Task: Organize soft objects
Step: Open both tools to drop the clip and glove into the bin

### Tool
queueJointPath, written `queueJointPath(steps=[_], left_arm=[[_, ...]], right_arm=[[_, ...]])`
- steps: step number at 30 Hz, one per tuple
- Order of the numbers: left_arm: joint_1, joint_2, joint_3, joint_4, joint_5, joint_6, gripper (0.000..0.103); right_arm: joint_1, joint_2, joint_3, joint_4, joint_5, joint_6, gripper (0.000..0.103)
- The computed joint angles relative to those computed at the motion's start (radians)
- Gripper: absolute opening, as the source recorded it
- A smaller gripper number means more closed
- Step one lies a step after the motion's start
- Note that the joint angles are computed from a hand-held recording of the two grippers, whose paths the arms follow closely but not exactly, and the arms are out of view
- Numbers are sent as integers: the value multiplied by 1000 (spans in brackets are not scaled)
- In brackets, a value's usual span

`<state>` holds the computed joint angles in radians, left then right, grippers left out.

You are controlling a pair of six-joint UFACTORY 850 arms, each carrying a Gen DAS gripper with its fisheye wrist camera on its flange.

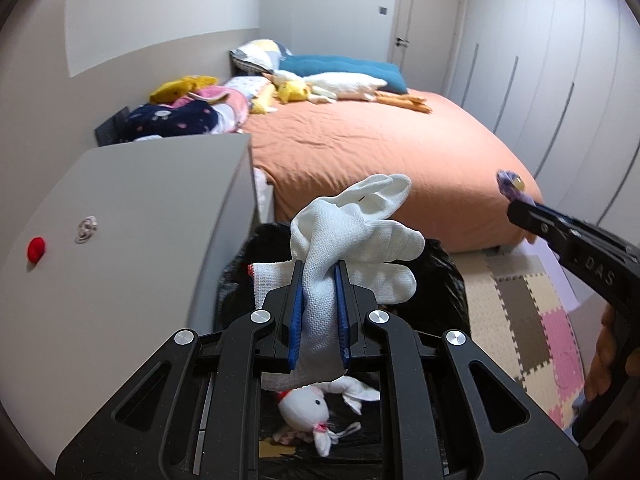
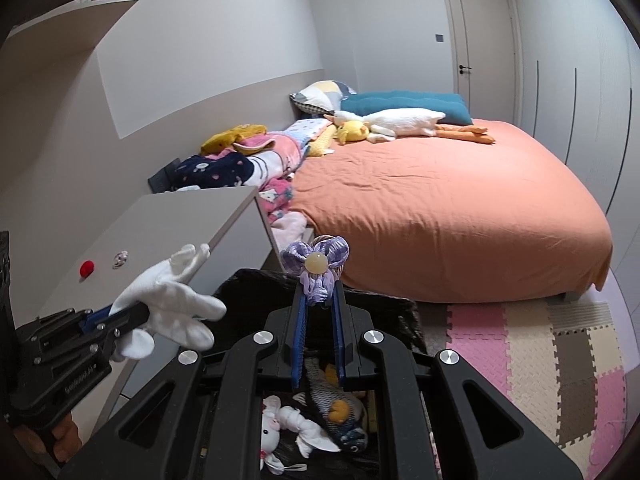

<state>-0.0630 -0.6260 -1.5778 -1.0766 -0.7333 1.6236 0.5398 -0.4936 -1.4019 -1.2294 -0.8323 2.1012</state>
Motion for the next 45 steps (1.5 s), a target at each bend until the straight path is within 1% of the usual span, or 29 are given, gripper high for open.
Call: queueJointPath(steps=[1,2,3,4,5,6,7,9,21,29,36,45], left_arm=[[-1,-2,-2,20,-10,-4,17],[-5,-2,0,46,-11,-4,23],[-8,0,5,64,-1,-4,55],[-12,5,15,68,16,11,92],[-11,15,36,33,32,68,96],[-6,30,68,-34,46,161,96],[-5,37,84,-66,56,211,96],[-5,42,94,-67,61,249,96],[-9,19,55,-16,60,168,96],[-8,3,36,0,73,151,96],[2,-37,-29,44,81,79,96],[27,-113,-159,118,79,-52,96]], right_arm=[[-2,-2,-4,11,-3,-7,14],[-4,-2,-5,22,-6,-10,30],[-7,-4,-8,34,-12,-8,40],[-7,-9,-16,37,-20,-4,57],[-5,-7,-14,32,-31,9,64],[-2,-8,-15,24,-45,21,67],[0,-9,-15,17,-55,29,73],[2,-11,-18,11,-70,37,75],[4,-7,-9,4,-57,46,75],[-6,-31,-39,4,-33,36,75],[-23,-79,-109,12,6,-16,75],[-44,-186,-277,67,55,-163,75]])
